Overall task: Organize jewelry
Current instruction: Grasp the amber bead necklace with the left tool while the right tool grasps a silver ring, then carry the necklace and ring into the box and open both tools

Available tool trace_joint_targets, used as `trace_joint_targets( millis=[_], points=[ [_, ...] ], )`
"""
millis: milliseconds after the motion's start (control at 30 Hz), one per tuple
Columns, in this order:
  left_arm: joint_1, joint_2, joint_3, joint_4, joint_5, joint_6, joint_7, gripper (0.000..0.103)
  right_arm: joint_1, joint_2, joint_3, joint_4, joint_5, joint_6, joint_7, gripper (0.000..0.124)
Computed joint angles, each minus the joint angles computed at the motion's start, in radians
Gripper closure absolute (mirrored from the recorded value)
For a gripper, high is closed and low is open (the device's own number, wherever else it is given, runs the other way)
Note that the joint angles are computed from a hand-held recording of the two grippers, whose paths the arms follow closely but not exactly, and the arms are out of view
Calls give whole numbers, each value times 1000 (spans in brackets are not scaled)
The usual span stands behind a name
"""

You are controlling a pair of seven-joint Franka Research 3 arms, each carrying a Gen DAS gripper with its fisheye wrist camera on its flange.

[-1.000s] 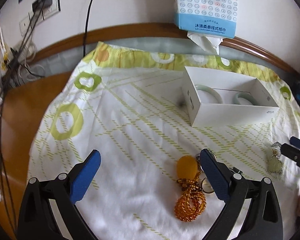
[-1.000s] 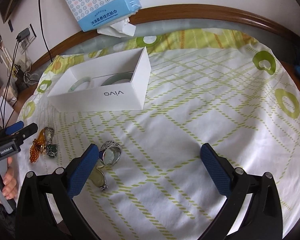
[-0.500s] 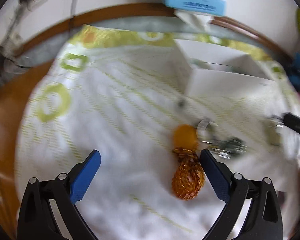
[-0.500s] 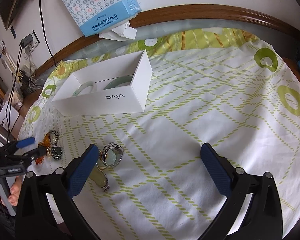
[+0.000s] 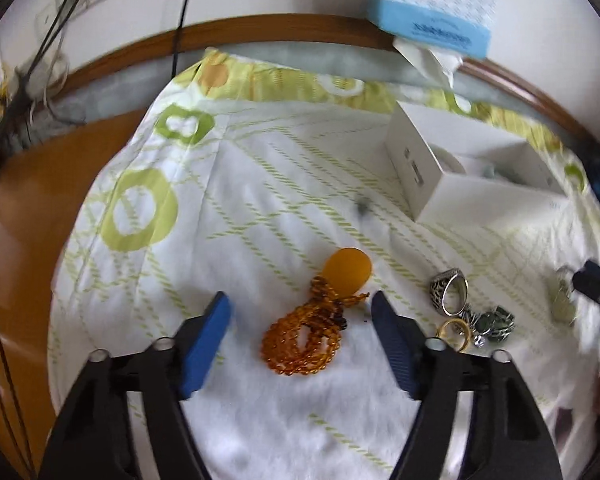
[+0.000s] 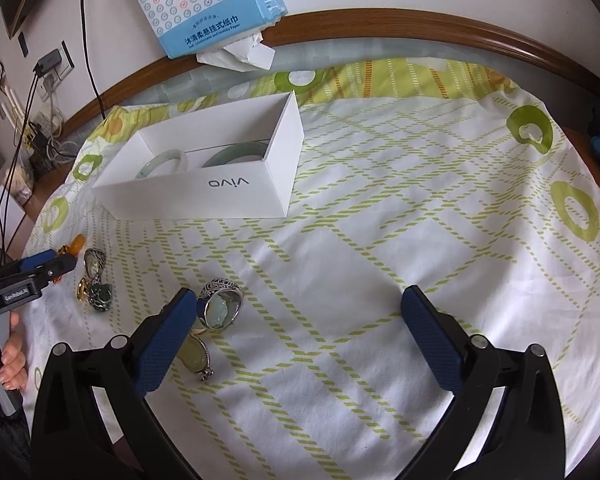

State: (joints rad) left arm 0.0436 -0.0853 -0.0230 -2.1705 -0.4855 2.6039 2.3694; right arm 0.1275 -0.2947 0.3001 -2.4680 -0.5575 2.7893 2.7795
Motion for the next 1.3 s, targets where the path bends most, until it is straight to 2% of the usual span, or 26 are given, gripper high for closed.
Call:
trace_joint_targets(
  millis=[33,67,100,167,200,233,333,533,567,600,633,700,767,867,967,1100,1233,1300],
  points=[
    [-5,-10,-1,-14,-13,8,25,57,5,-2,-5,-3,6,3,-9,26],
    [-12,-18,3,-19,-41,1,64,67,9,-9,-14,-12,17,21,-17,26],
    [-16,-25,5,-27,-55,0,87,82,6,-18,-18,-28,22,60,-15,27],
    [-25,-35,9,-39,-77,0,119,82,-10,-41,-25,-77,44,199,-19,43],
    [-29,-40,12,-41,-90,-6,133,82,-5,-46,-33,-90,66,244,-43,60],
    [-33,-43,17,-41,-108,-15,151,82,3,-45,-40,-94,86,264,-68,71],
    [-38,-54,20,-50,-128,-8,169,82,25,-34,-49,-89,145,273,-134,81],
    [-33,-48,24,-38,-114,-35,141,82,114,9,-97,-67,296,262,-310,85],
    [-31,-45,23,-36,-106,-38,132,82,85,10,-62,-60,302,244,-319,87],
    [-30,-43,22,-34,-103,-40,129,82,22,3,-5,-45,240,188,-257,93],
    [-28,-41,22,-32,-102,-41,125,82,-31,-15,39,-51,224,172,-215,95],
    [-25,-37,21,-27,-102,-44,120,82,-84,-71,50,-114,244,240,-130,95],
    [-22,-35,21,-24,-101,-48,115,82,-116,-113,54,-173,291,328,-100,95],
    [-19,-34,18,-23,-99,-48,113,82,-117,-117,53,-190,338,366,-121,95],
    [-18,-34,18,-22,-101,-50,112,82,-79,-77,44,-145,359,318,-204,94],
    [-18,-34,17,-22,-101,-52,111,82,-78,-41,71,-95,375,248,-279,94],
    [-17,-33,17,-24,-103,-47,122,82,-102,-29,104,-71,335,187,-271,94],
    [-19,-35,16,-30,-104,-38,131,82,-156,-24,163,-44,235,138,-215,99]
  ],
)
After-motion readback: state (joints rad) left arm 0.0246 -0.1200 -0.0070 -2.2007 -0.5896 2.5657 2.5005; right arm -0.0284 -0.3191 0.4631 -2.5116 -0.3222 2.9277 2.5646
